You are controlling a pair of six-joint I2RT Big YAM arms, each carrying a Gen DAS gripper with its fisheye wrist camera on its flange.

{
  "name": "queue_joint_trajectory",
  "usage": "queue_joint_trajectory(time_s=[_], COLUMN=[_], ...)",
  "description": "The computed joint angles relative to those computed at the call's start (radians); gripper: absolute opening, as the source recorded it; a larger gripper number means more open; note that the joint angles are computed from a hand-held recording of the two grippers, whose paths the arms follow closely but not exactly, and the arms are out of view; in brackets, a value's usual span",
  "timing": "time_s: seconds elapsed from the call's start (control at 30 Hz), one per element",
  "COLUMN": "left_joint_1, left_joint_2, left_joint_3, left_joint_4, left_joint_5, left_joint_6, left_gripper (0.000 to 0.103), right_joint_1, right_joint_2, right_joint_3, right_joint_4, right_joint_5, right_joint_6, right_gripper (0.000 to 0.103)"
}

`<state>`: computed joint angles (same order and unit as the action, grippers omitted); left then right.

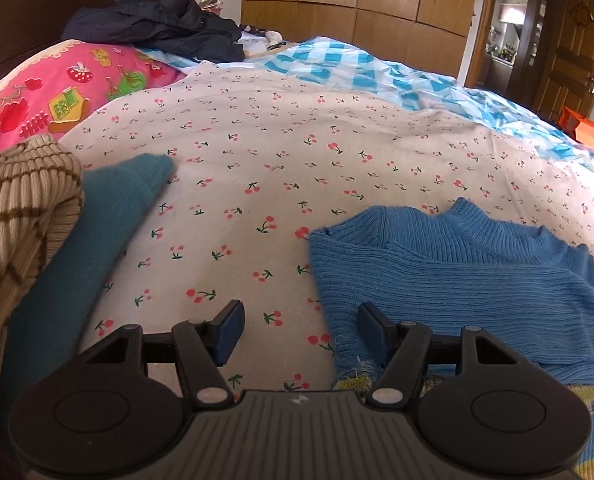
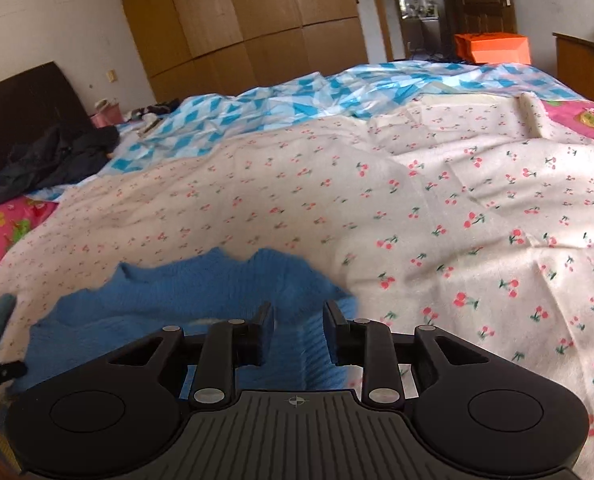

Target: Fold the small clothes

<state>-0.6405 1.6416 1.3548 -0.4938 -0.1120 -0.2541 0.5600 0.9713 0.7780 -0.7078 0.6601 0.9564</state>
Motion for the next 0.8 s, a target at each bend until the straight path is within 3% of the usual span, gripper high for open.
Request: queue_joint_trajectory(time_s=[0.1, 0.13, 0.23, 0.37, 0.57, 0.7, 0.8], left_joint_1=[-0.008, -0.01, -0.001, 0.023, 0.046, 0.049, 0.029], left_joint_2=[0.017, 0.013, -0.036, -0.123, -0.226, -0.255, -0.269], left_joint_3=[0.021, 0.022, 0.006, -0.029, -0.078, -0.089, -0.093], left_joint_4=[-0.04, -0.047, -0.076, -0.188, -0.425, -0.562, -0.634], left_joint_5=[-0.009, -0.01, 0.033, 0.148, 0.278, 0.337, 0.331], left_joint_6=[0.034, 0.046, 0.096, 0.178, 0.221, 0.207, 0.236], left_gripper=[0.068, 0.068, 0.068, 0.068, 0.067, 0.067, 0.067], right_joint_1=[0.026, 0.022, 0.04, 0.145, 0.399, 0.517, 0.583], right_joint_2=[0.09, 0.097, 0.057, -0.028, -0.081, -0.09, -0.069], right_joint_3=[0.03, 0.023, 0.033, 0.047, 0.09, 0.092, 0.101], right_joint_4=[-0.104, -0.102, -0.126, -0.216, -0.492, -0.577, -0.617], right_joint_5=[-0.028, -0.034, -0.014, 0.017, -0.002, -0.099, -0.159], right_joint_6=[-0.012, -0.002, 0.048, 0.075, 0.35, 0.53, 0.61], right_gripper=[0.029, 0.029, 0.031, 0.032, 0.038, 0.038, 0.038])
